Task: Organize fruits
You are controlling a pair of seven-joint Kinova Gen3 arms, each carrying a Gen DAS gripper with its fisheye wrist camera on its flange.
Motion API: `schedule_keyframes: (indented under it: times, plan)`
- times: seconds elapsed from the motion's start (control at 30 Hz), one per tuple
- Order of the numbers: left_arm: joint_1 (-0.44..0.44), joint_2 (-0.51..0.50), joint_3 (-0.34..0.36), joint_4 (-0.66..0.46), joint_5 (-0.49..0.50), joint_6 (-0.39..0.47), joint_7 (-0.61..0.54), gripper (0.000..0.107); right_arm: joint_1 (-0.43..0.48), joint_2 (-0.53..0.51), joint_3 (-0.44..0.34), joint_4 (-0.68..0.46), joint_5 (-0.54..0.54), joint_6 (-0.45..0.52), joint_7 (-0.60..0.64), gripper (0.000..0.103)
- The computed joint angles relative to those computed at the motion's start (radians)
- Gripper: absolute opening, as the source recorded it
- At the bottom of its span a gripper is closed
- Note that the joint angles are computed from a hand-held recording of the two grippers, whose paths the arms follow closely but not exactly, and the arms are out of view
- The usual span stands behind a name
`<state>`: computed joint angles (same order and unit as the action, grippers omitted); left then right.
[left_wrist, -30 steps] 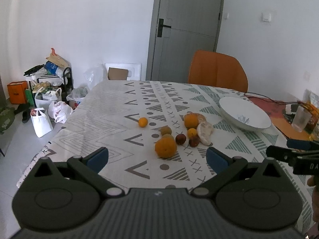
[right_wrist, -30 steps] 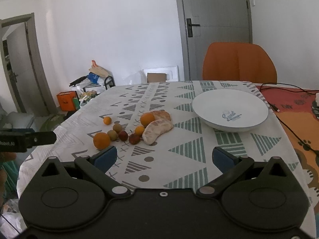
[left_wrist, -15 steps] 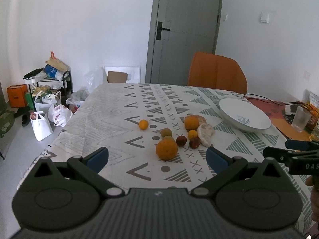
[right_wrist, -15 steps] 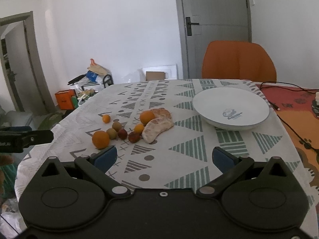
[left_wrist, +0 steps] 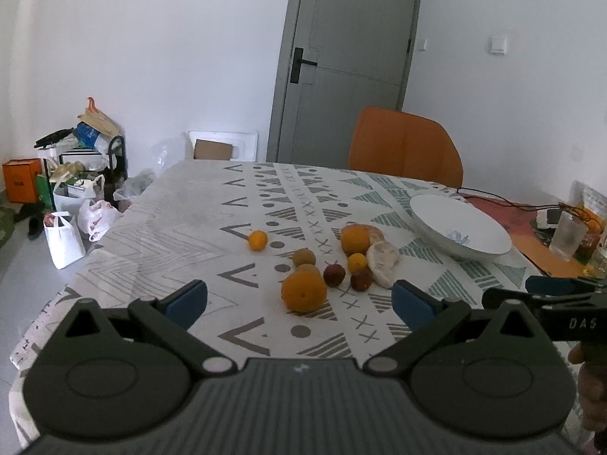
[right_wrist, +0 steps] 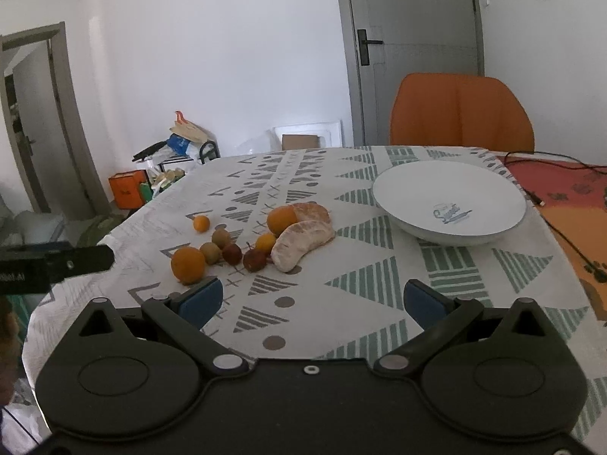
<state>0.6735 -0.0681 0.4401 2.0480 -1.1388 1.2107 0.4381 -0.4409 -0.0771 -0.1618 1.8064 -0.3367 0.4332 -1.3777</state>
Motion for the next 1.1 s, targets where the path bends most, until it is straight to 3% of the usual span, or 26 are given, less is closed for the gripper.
schedule_keyframes:
  times: [0.13, 0.33, 0.53, 0.7, 0.83, 1.03, 1.1]
  plan:
    - [-0.022, 0.003, -0.024, 0.020, -0.015, -0.049, 0.012, 0.101, 0.004, 0.036, -0.011, -0.023, 0.030, 0.008, -0.027, 0.103]
    - [-0.056, 0.018, -0.053, 0.036, -0.044, -0.104, 0.030, 0.100, 0.018, 0.080, -0.009, -0.041, -0.069, 0.013, 0.062, 0.103]
    - [-0.090, 0.021, -0.089, 0.053, -0.053, -0.202, 0.011, 0.088, 0.017, 0.131, -0.025, -0.081, 0.021, 0.016, -0.053, 0.103]
    - [-0.126, 0.026, -0.114, 0.060, -0.048, -0.291, -0.009, 0.070, 0.032, 0.175, -0.041, -0.107, -0.002, 0.014, -0.051, 0.103]
    - [-0.156, 0.034, -0.130, 0.064, -0.040, -0.349, -0.018, 0.065, 0.018, 0.202, -0.043, -0.126, 0.048, 0.004, -0.096, 0.103]
    - [-0.184, 0.049, -0.151, 0.065, -0.032, -0.415, -0.042, 0.057, 0.031, 0.238, -0.062, -0.152, 0.029, -0.002, -0.094, 0.098]
    - [-0.195, 0.055, -0.161, 0.067, -0.034, -0.443, -0.049, 0.044, 0.026, 0.254, -0.063, -0.170, 0.037, 0.011, -0.104, 0.093]
